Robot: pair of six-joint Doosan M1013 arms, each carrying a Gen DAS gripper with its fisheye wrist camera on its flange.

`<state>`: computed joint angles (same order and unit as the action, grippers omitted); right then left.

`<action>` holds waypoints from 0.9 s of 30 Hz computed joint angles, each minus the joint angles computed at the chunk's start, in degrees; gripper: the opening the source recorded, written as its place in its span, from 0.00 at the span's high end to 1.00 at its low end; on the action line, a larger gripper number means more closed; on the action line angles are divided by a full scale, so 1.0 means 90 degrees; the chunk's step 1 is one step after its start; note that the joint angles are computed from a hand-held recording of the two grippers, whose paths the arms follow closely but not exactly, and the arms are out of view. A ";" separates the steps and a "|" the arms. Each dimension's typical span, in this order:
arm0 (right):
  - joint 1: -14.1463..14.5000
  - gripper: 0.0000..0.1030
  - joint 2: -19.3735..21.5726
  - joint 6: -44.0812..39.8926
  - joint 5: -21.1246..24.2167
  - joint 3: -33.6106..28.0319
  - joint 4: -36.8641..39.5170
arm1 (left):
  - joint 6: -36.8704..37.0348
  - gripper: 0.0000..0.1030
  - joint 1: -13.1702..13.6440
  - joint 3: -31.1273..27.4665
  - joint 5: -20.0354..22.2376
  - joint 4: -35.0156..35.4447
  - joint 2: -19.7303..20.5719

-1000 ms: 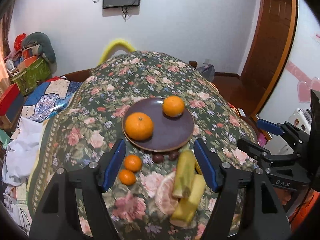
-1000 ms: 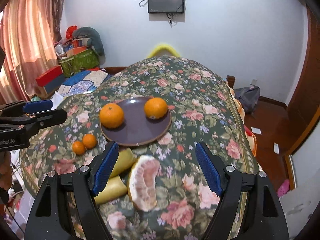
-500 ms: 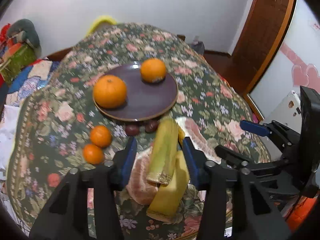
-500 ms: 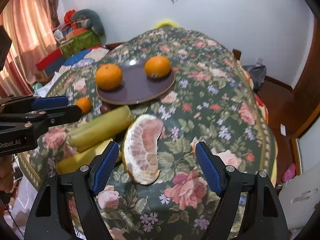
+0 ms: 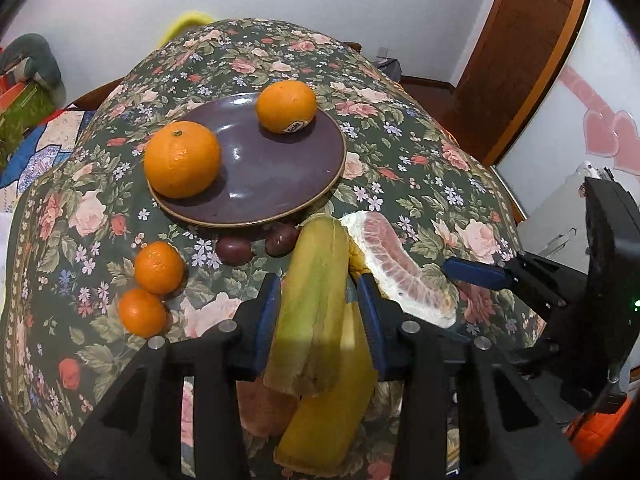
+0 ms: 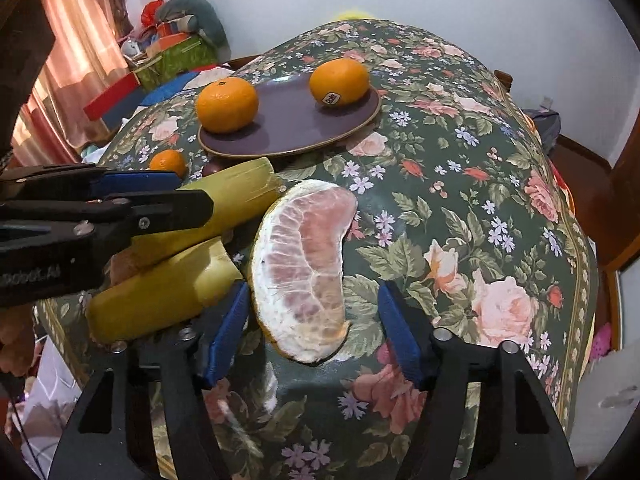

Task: Organize fruits
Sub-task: 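Grasp the green cylindrical fruit with the left gripper while the right grasps a peeled pomelo segment, then lift the green fruit toward the plate with the left gripper while the right holds the pomelo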

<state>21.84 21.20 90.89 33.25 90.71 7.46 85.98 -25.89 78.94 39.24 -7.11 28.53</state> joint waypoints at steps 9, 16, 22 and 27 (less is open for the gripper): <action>-0.0175 0.42 -0.0007 0.0162 0.0125 -0.0013 0.0046 | 0.0072 0.62 0.0031 -0.0224 0.0249 -0.0103 0.0230; -0.0148 0.42 0.0186 -0.0207 0.0326 -0.0270 0.0111 | 0.0321 0.62 0.0089 -0.0396 0.0333 -0.0437 0.0374; -0.0120 0.42 0.0345 -0.0343 0.0332 -0.0455 0.0059 | 0.0557 0.63 0.0133 -0.0451 0.0303 -0.0674 0.0435; -0.0124 0.42 0.0406 -0.0499 0.0255 -0.0509 0.0101 | 0.0802 0.63 0.0206 -0.0554 0.0406 -0.1049 0.0524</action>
<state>20.73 24.86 86.40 35.55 86.12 8.38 93.20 -24.03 73.96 42.90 -16.55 33.25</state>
